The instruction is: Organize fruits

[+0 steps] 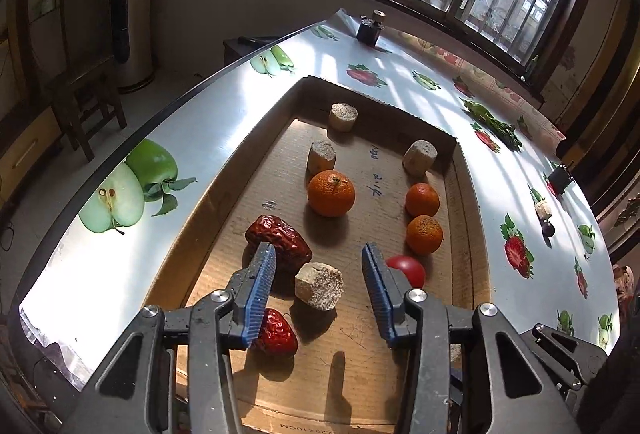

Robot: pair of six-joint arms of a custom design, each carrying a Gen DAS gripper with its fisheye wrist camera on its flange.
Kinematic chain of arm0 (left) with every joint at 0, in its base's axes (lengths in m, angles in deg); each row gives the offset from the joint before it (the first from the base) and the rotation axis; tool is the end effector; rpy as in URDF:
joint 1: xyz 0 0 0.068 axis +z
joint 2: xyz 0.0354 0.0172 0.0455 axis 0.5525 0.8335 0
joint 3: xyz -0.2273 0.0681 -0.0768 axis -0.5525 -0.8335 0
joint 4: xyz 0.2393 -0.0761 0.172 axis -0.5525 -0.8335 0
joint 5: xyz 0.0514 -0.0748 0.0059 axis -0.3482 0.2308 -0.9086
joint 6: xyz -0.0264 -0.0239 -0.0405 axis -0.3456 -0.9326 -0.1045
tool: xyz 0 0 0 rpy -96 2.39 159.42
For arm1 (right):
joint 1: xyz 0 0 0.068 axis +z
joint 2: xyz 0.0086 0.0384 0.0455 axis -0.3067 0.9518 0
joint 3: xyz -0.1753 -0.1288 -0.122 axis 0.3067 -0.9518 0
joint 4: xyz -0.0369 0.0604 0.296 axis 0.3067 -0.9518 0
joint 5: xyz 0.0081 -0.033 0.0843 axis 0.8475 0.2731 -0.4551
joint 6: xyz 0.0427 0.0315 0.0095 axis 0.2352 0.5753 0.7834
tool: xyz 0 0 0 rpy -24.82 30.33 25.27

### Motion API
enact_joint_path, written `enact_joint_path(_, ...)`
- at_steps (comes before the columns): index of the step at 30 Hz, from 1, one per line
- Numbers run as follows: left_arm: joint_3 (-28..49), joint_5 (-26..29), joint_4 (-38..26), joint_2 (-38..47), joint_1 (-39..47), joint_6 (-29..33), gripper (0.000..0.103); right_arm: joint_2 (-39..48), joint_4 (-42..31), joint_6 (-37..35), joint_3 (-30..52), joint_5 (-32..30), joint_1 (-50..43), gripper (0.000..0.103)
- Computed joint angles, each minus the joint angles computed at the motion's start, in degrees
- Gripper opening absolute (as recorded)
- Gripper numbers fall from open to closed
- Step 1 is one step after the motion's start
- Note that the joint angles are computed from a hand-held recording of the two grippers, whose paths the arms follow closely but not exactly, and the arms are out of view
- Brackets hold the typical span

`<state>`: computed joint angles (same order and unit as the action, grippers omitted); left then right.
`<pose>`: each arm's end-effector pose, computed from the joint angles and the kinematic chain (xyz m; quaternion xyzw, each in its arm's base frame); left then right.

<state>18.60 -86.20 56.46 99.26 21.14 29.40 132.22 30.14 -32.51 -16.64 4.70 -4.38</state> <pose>0.2567 -0.0498 0.0575 -0.2084 0.9093 -0.0582 0.3556 0.2841 0.0828 0.0154 -0.3670 0.8625 0.1656 0.3065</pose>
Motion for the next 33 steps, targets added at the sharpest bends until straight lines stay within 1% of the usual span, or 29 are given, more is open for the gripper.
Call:
enact_joint_path(5, -0.5, -2.1, -1.8, -2.9, -1.7, -0.6, 0.052, 0.6, -0.9, 0.1, 0.3, -0.6, 0.2, 0.034)
enact_joint_path(7, -0.4, -3.2, -2.4, -3.5, -2.6, -0.7, 0.055, -0.3, -0.4, 0.4, -0.6, -1.0, -0.2, 0.039)
enact_joint_path(9, -0.4, -4.8, -3.4, -4.5, -3.7, -0.9, 0.056, -1.5, 0.0, 0.5, -1.5, -1.5, -0.8, 0.045)
enact_joint_path(11, -0.3, -6.9, -4.6, -5.4, -5.1, -1.1, 0.058, -2.7, 0.4, 0.6, -2.3, -2.0, -1.5, 0.048)
enact_joint_path(14, -0.2, -10.3, -6.2, -6.8, -7.2, -1.6, 0.063, -4.2, 0.4, 1.0, -3.1, -2.9, -2.8, 0.048)
enact_joint_path(17, 0.1, -12.8, -7.8, -7.7, -8.9, -1.8, 0.065, -5.1, -0.3, 1.6, -3.3, -4.2, -4.5, 0.049)
enact_joint_path(21, 1.3, -16.4, -9.9, -7.6, -11.3, -2.4, 0.069, -6.2, -0.8, 2.3, -3.8, -5.5, -6.9, 0.054)
enact_joint_path(25, 2.4, -19.7, -11.5, -7.2, -13.4, -2.6, 0.07, -6.6, -1.3, 2.9, -3.8, -6.4, -9.0, 0.054)
enact_joint_path(33, 4.1, -21.8, -13.2, -6.2, -15.8, -3.1, 0.07, -6.5, -3.1, 3.2, -3.1, -8.5, -12.7, 0.058)
